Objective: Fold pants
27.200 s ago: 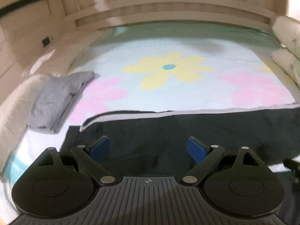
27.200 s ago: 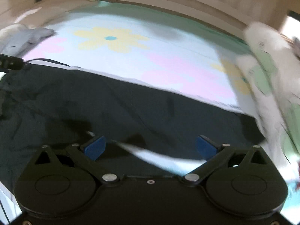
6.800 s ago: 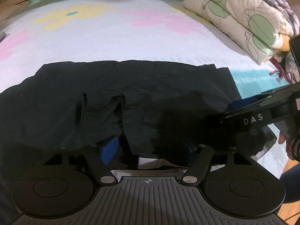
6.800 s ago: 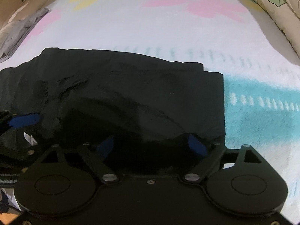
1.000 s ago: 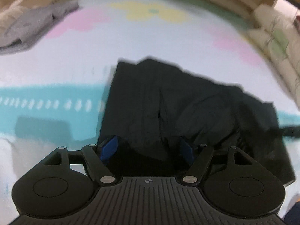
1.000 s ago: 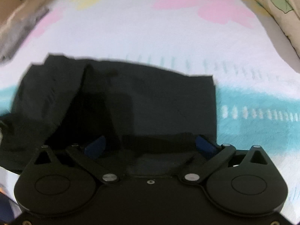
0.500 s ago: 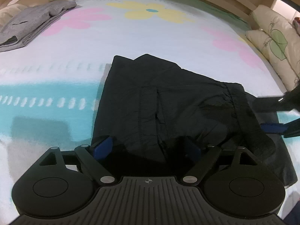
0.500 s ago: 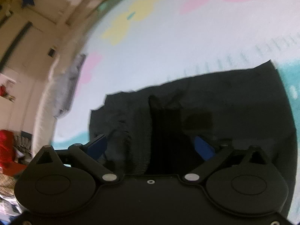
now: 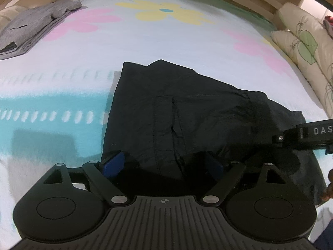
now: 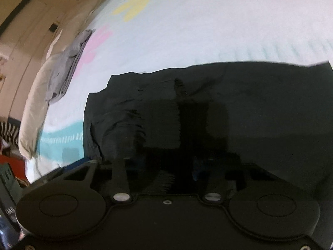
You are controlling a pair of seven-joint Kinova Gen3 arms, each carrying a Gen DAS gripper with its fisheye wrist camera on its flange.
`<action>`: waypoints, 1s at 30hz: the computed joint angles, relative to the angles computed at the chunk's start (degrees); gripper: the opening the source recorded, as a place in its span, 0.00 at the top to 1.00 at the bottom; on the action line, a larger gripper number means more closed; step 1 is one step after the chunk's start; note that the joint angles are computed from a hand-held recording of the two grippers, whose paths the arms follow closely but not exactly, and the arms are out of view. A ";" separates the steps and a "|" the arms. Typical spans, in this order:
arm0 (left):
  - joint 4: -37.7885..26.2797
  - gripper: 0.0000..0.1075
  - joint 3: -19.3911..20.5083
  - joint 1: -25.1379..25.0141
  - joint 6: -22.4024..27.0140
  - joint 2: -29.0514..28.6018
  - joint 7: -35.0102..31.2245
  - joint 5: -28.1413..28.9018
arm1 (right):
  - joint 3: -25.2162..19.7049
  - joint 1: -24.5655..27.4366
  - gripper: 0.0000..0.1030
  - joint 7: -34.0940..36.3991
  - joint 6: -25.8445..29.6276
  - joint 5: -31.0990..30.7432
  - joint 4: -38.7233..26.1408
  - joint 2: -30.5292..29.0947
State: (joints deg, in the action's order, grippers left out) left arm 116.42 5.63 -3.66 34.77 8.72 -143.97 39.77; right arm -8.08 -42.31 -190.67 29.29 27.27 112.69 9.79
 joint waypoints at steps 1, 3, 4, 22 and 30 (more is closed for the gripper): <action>-0.17 0.23 -1.24 1.04 0.36 -0.30 0.67 -0.01 | 0.36 -1.25 0.69 -0.52 1.18 1.77 -0.50 -0.11; -0.16 0.23 -4.23 2.51 1.41 -1.54 -0.02 2.75 | -1.18 -1.78 0.76 -1.44 4.21 5.57 -2.27 -0.12; 0.15 0.23 -5.39 2.64 1.63 -2.34 -1.50 5.08 | -3.54 -0.78 0.78 -1.63 6.52 7.65 -3.78 0.26; 4.15 0.22 -15.55 24.62 -6.03 -7.94 -5.36 4.61 | -10.16 -3.25 0.79 -5.03 36.14 0.87 -3.93 -8.80; 3.03 0.13 -18.12 32.93 -8.05 -1.67 5.68 -11.25 | -10.26 -0.45 0.44 -4.97 33.99 -4.00 -1.48 -8.56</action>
